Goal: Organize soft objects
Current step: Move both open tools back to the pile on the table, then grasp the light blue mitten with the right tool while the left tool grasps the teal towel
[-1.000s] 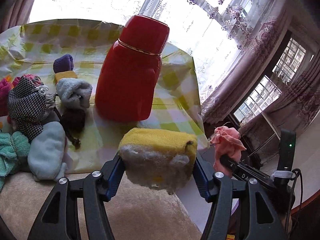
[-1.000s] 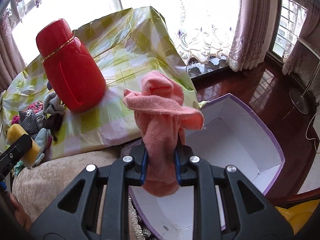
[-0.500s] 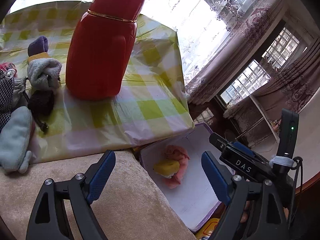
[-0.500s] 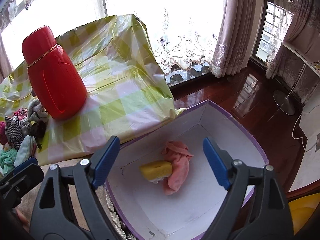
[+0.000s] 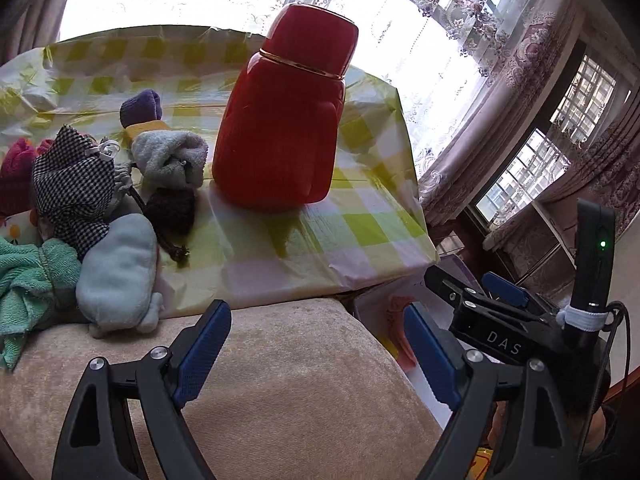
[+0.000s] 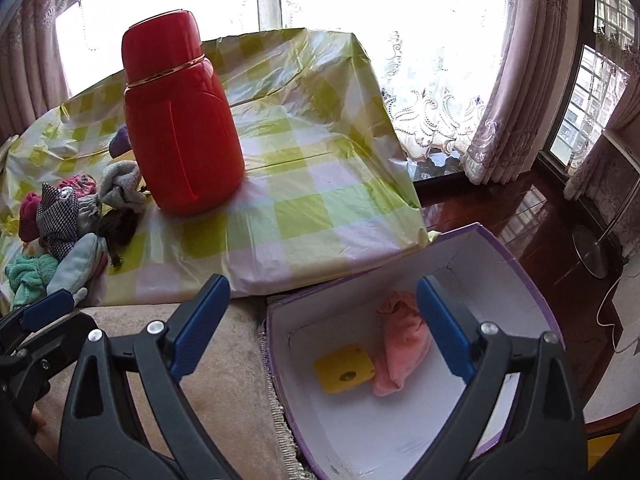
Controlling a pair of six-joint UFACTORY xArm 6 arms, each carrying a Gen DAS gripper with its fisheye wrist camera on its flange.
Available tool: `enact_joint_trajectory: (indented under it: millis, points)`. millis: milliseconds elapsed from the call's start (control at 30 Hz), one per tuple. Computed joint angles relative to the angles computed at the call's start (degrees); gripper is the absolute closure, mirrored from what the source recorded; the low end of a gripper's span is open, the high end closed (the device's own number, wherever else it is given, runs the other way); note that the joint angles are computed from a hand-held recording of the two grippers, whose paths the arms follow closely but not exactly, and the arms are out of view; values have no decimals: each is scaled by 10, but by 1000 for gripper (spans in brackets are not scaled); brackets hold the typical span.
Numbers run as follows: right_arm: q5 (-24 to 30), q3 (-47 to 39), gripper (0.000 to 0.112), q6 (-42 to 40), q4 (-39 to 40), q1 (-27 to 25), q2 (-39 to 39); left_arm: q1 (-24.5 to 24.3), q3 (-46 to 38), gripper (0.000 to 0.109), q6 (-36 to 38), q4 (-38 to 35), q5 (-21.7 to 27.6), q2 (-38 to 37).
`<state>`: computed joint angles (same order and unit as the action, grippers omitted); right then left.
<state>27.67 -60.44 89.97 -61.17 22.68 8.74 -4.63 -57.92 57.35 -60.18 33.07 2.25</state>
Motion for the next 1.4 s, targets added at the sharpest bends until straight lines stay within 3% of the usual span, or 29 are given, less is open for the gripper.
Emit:
enact_joint_trajectory:
  millis: [33,500,700,1033,1167,1400]
  points:
    - [-14,-4,17,-8,10,0,5,4,4,20,4,-2,-7,-4]
    - [-68,-100,17,-134,105,44,95,111,2,25,-2,-3,-54,-2]
    - [-85,-148,17,-245,195,59,140,159,-34,28,-37,6,-59,37]
    - [-100,-251,17,-469,407,88,227,199,-120,31,-150,68,26,121]
    - [-81,-295,17,-534,459,103,256,203,-156,31,-183,92,67,152]
    - [-28,-380,17,-620,530,117,315,198,-195,31,-200,109,91,182]
